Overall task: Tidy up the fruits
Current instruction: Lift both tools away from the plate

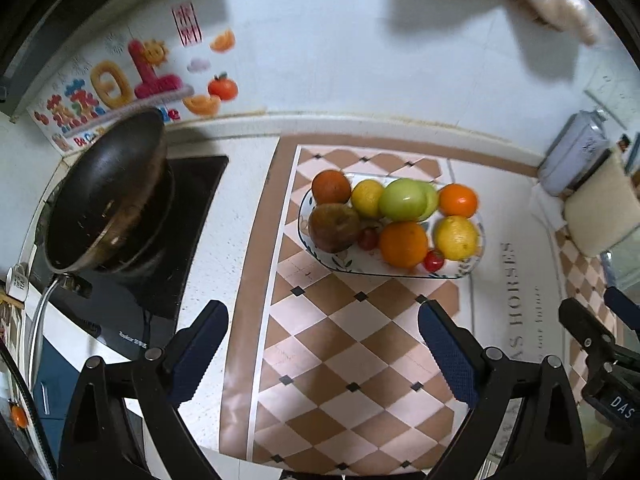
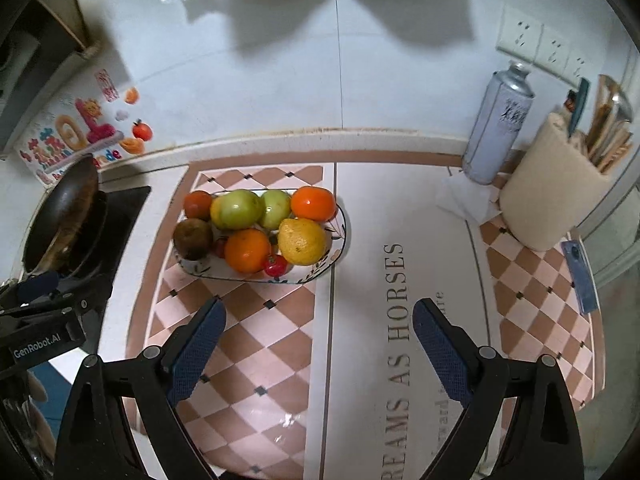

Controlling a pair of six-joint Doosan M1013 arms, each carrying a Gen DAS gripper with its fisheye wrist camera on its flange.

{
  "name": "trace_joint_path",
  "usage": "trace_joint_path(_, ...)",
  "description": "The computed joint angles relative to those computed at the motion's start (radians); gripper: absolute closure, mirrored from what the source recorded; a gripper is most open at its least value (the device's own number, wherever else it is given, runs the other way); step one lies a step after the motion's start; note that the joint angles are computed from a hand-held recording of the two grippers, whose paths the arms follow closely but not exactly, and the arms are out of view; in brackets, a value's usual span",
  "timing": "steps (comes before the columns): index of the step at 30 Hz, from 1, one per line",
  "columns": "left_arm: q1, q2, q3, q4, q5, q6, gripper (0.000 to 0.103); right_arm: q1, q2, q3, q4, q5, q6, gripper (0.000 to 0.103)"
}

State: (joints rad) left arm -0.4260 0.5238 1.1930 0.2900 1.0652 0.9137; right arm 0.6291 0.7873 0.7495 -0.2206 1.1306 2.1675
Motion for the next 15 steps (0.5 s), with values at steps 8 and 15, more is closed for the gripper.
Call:
trace_joint_path(8, -0.035, -0.137, 0.135, 0.057, -0.099, -0.029, 0.006, 0.047, -0.136, 0.158, -0.072, -0.080, 0.100, 0.006)
trace_joint_path(15, -0.065, -0.248, 0.239, 0.102, -0.154, -0.054, 0.006, 0.106, -0.247, 0.265, -0.163, -0.127, 0.196, 0.002)
